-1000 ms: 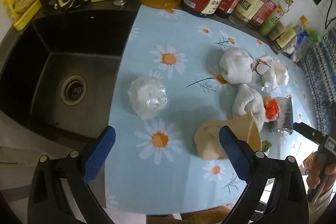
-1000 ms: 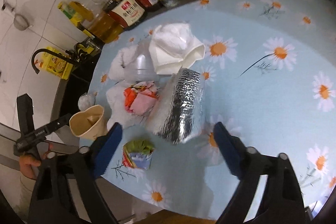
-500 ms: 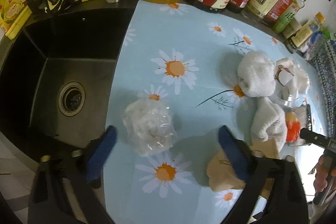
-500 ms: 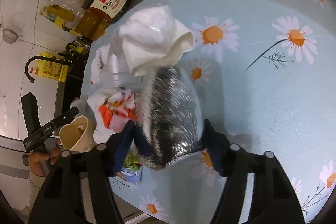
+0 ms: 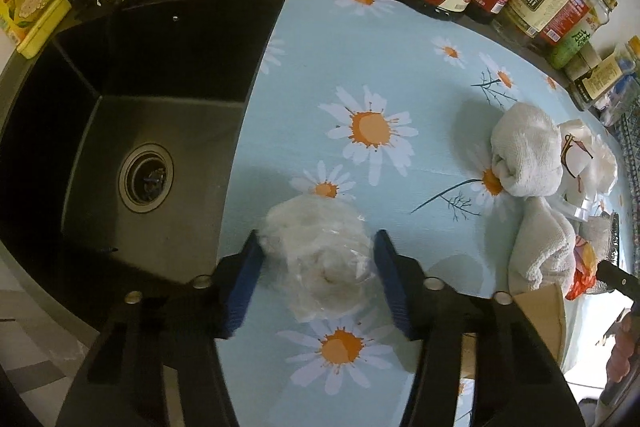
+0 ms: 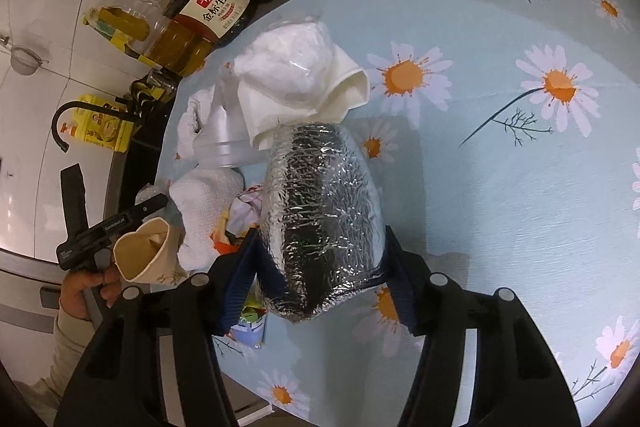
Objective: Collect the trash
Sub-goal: 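Grasp the clear plastic bag with the left gripper while the right grasps the foil-wrapped roll, then carry the plastic bag and foil roll down toward the black trash bin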
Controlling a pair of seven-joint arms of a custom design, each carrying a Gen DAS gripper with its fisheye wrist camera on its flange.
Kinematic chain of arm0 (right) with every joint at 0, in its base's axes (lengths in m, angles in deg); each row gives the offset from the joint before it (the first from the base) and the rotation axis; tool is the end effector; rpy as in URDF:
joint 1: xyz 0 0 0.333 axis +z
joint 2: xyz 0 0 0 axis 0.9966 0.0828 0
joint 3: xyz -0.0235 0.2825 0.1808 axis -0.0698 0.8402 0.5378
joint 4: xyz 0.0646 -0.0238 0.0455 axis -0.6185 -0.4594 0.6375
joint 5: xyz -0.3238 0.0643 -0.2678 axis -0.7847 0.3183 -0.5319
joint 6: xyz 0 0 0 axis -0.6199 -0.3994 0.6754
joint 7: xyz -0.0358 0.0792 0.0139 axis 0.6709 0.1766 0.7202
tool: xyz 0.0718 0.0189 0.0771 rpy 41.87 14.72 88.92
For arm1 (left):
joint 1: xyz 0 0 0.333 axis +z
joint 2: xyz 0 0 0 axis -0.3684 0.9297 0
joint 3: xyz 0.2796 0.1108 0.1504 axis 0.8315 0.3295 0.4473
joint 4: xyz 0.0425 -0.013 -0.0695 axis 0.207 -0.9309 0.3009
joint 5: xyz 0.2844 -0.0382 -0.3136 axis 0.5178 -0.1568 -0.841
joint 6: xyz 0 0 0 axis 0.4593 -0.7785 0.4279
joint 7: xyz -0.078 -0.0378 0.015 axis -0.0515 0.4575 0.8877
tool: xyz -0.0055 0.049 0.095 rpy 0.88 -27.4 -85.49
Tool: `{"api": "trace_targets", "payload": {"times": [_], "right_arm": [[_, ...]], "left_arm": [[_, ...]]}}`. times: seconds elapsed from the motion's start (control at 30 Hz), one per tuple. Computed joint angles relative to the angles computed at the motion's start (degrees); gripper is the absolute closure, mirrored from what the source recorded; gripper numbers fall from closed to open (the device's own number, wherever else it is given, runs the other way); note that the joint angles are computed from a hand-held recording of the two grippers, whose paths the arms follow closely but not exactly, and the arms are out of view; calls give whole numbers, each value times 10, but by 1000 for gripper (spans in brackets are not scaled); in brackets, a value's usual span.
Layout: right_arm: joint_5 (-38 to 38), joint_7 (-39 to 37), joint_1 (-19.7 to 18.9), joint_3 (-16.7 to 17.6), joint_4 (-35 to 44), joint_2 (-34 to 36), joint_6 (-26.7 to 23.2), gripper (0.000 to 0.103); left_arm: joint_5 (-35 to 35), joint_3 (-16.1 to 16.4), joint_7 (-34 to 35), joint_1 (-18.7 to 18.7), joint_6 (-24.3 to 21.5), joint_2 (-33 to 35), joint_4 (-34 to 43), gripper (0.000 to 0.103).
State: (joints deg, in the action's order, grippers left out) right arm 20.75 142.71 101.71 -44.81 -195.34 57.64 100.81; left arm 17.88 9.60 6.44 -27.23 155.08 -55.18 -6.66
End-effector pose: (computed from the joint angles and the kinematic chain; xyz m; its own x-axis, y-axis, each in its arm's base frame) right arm 0.5871 0.2317 0.5629 -0.0950 -0.8658 -0.4914 -0.9495 0.2270 -0.2165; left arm 0.6471 -0.1751 0.5542 0.0133 -0.9922 0.1240 -0.9567 -0.0487 -0.2871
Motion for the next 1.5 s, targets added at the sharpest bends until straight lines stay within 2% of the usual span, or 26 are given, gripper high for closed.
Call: {"api": "trace_targets", "payload": {"times": [0.23, 0.7, 1.03, 1.5], "right_arm": [[-11, 13, 1, 1, -11, -16, 7, 43], [-61, 66, 11, 14, -53, -81, 32, 43], [-88, 121, 24, 38, -108, -148, 58, 43], [-130, 220, 50, 89, -169, -222, 74, 43]], "left_arm": [[1, 1, 5, 1, 9, -12, -14, 55], [-52, 5, 45, -4, 53, -89, -83, 55], [-110, 21, 85, -22, 80, -180, -162, 55], [-195, 66, 143, -78, 92, -342, -320, 55]]}}
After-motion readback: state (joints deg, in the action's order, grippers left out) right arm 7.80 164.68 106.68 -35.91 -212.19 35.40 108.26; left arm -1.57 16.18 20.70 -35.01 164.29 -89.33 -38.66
